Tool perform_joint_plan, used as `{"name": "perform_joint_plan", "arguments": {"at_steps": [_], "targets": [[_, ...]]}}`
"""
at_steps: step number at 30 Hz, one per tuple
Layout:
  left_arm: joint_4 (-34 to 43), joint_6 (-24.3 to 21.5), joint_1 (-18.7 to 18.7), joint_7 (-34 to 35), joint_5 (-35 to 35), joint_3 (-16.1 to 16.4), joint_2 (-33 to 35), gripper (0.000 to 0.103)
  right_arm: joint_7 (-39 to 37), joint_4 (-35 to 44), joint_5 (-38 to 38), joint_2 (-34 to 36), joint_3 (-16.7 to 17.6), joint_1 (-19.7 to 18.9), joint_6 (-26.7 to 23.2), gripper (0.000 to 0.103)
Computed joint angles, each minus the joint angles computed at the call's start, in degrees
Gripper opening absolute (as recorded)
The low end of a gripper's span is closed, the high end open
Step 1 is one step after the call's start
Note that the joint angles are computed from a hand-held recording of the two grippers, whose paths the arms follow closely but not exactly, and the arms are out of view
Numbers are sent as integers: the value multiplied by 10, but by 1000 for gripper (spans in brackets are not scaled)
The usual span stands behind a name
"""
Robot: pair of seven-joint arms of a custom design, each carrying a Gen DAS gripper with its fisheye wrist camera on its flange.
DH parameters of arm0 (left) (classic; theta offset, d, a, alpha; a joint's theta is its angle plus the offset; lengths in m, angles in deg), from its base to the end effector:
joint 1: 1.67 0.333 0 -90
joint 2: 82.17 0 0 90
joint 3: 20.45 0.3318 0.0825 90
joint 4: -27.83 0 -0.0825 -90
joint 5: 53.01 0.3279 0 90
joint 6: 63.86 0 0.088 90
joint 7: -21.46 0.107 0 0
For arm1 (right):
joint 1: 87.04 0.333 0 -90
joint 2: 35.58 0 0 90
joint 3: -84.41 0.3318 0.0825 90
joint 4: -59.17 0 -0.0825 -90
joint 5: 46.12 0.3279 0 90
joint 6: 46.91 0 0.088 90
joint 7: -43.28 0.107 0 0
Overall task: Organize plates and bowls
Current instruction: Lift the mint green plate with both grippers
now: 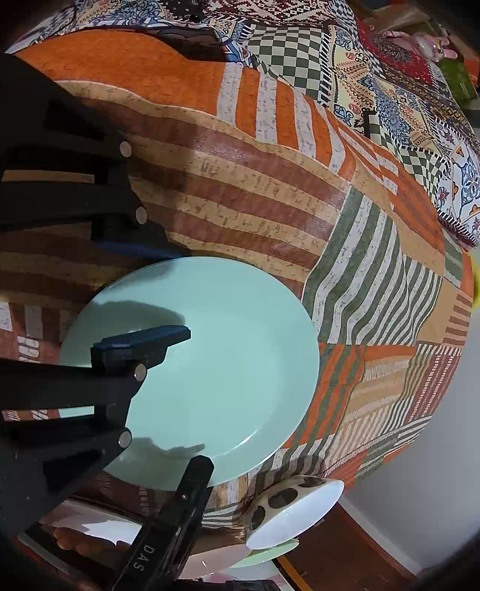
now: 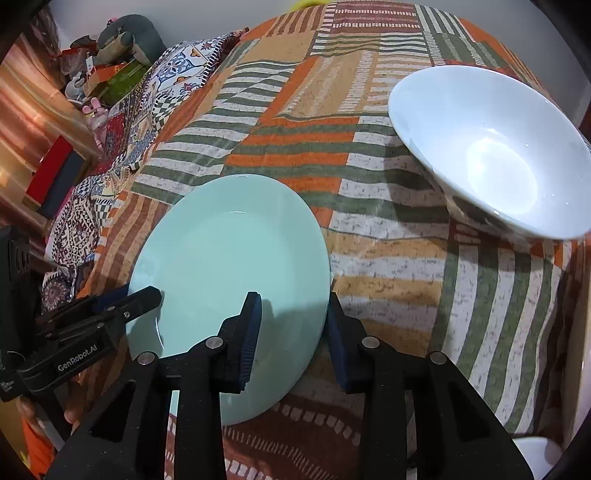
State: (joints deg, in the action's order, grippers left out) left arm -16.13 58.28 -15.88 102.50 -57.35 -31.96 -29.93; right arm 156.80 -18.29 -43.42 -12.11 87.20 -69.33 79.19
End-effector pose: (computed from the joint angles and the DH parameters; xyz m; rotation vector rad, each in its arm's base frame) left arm 0.7261 -0.2641 0.4664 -1.9590 2.2841 -0.7880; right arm 0.6299 0.2296 0.5642 -1.8367 1.9905 -0.1581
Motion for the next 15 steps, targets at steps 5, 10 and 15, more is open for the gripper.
{"name": "perform_joint_plan", "arguments": {"at_steps": [5,10,15], "targets": [[-61,30,4,2,-4,-3,-34,34,1,-17,1,-16,1,0,3,29],[-140,70,7,5,-7,-7,-81,34,8,-35,-6,-35,-1,3,14,29],[-205,104,8,1,-8,-7,-125,34,17,-56,-6,-54,1,3,22,29]]}}
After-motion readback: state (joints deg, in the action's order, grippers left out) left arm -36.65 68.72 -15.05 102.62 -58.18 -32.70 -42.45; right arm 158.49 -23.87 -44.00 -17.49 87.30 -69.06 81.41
